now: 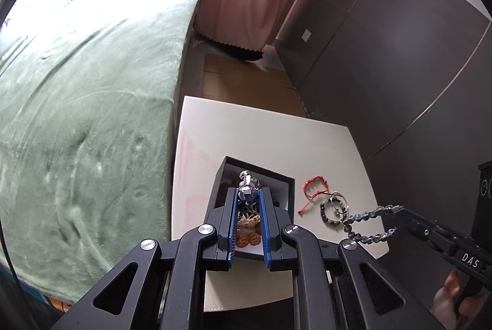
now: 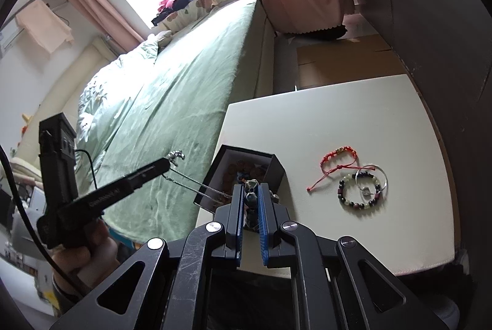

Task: Organize jewelry
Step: 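Lower silver chain into box with left tool while right tool lowers dark beads in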

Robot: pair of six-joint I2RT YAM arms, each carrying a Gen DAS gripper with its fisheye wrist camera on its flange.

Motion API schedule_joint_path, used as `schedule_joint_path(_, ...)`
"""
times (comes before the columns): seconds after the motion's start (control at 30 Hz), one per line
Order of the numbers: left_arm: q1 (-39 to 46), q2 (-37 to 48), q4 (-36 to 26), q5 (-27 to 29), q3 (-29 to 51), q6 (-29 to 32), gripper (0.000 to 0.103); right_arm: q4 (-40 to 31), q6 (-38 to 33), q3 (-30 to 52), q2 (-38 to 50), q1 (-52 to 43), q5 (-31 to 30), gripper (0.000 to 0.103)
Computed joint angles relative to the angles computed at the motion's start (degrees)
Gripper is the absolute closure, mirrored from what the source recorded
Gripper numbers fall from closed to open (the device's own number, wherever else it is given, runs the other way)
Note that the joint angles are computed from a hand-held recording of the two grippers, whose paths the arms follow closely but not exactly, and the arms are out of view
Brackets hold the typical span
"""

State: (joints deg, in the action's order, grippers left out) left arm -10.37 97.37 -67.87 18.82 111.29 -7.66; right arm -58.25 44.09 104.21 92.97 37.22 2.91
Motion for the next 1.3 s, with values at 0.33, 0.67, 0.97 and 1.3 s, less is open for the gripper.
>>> schedule_joint_path(0.33,2.9,-1.5,-1.5,1.5,3.2,1.1,0.089,0.7,0.1,1.7,3.2,-0.1,-1.2,0.093)
schedule_joint_path(0.67,0.2,2.6,-1.2,3.1,0.7,0.3,0.089,1.1,0.8,1.1,3.6,-0.5,-1.7,0.093)
schedule_joint_path(0.97,-0.1,5.0,-0.9,1.4,-2.6,-0.5,0.089,0.6,0.8,1.0,3.5,-1.0,-1.9,0.093)
schedule_joint_path(1.3,4.2,2.6,-1.2,3.7,-3.2,-0.6,0.057,0.9,0.3,3.7,6.5,-0.8,-3.4,0.093)
